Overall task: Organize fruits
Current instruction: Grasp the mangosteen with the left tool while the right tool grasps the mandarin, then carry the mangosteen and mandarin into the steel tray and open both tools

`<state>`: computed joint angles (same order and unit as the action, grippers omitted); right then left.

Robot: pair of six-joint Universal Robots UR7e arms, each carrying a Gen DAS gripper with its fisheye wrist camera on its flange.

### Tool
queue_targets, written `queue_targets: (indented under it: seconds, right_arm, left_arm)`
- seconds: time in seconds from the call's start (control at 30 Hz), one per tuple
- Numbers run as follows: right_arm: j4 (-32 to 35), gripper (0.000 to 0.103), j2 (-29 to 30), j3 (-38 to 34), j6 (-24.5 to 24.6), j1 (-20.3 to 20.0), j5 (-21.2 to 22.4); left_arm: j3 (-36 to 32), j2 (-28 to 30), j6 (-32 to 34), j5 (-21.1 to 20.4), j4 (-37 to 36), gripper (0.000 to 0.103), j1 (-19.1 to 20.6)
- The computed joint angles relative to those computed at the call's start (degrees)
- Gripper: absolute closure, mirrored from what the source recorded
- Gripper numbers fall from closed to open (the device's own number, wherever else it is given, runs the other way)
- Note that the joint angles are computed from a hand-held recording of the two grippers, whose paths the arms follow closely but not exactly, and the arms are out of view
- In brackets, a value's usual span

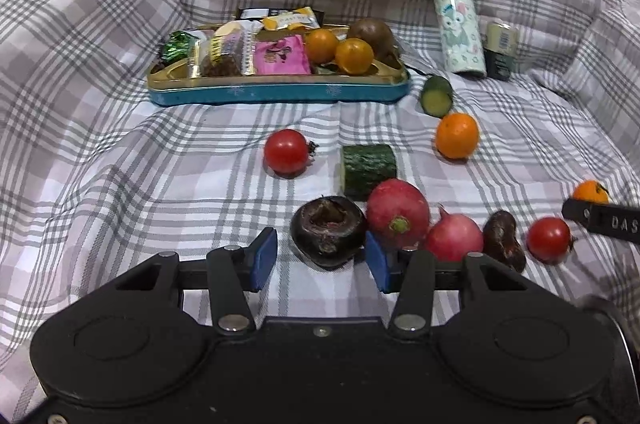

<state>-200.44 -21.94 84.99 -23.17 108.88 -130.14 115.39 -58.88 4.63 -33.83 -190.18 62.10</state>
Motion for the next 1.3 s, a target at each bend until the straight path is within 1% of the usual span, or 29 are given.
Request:
queue_targets:
  seconds: [0.3, 0.4, 0.5, 0.67, 0.77, 0.93, 1.0, 1.03, 1.07, 1.2, 1.3]
  right_arm:
    - [1.6, 0.043, 0.8, -1.7, 2.1, -0.2, -0.6]
    - [1.1, 0.041, 1.7, -2.6, 1.1, -0.1, -1.1]
    - [0.3, 0.040, 2.2, -3.1, -0.2, -0.1, -1.2]
    - [-0.3, 0.041, 2.5, -3.5, -0.4, -0.2, -1.1]
    - [-0.7, 0.042, 3.0, -4.0, -0.9, -0.1, -1.6]
    - [-1.3, 0.047, 3.3, -4.4, -1.3, -0.1, -1.9]
    - [-1.7, 0.052, 3.3, -4.3, -1.5, -0.2, -1.7]
    - [-1.9, 0.054, 3.3, -4.3, -1.7, -0.2, -1.6]
    - [-2.0, 0.059, 3.3, -4.2, -2.0, -0.2, -1.5]
    - [-3.1, 0.060, 3.7, -4.3, -3.6, -0.1, -1.5]
    - [-3.3, 0.060, 3.6, -4.1, -3.5, 0.0, -1.2]
  left_arm:
    - [-1.2, 1.4, 0.2, 0.3, -1.8, 0.048, 0.4]
    - [-1.6, 1.7, 0.5, 0.1, -2.3, 0.048, 0.6]
    - [-1.8, 1.4, -0.8, -0.6, -1.4, 0.048, 1.0]
    - [-2.2, 0.4, -3.9, -2.1, 1.3, 0.047, 1.7]
    - [-2.4, 0.6, -4.5, -2.2, 1.7, 0.047, 1.9]
    - [-2.9, 1.0, -4.4, -1.7, 1.8, 0.048, 2.0]
    - [-2.9, 1.1, -4.2, -2.1, 1.3, 0.049, 2.1]
    - [-2.9, 1.1, -4.1, -2.4, 0.9, 0.052, 2.2]
    - [-2.8, 1.0, -4.2, -2.8, 0.8, 0.052, 2.3]
    - [-2.5, 0.8, -4.5, -4.0, -0.9, 0.052, 2.5]
    - [-2.2, 0.6, -3.9, -4.7, -2.5, 0.052, 2.5]
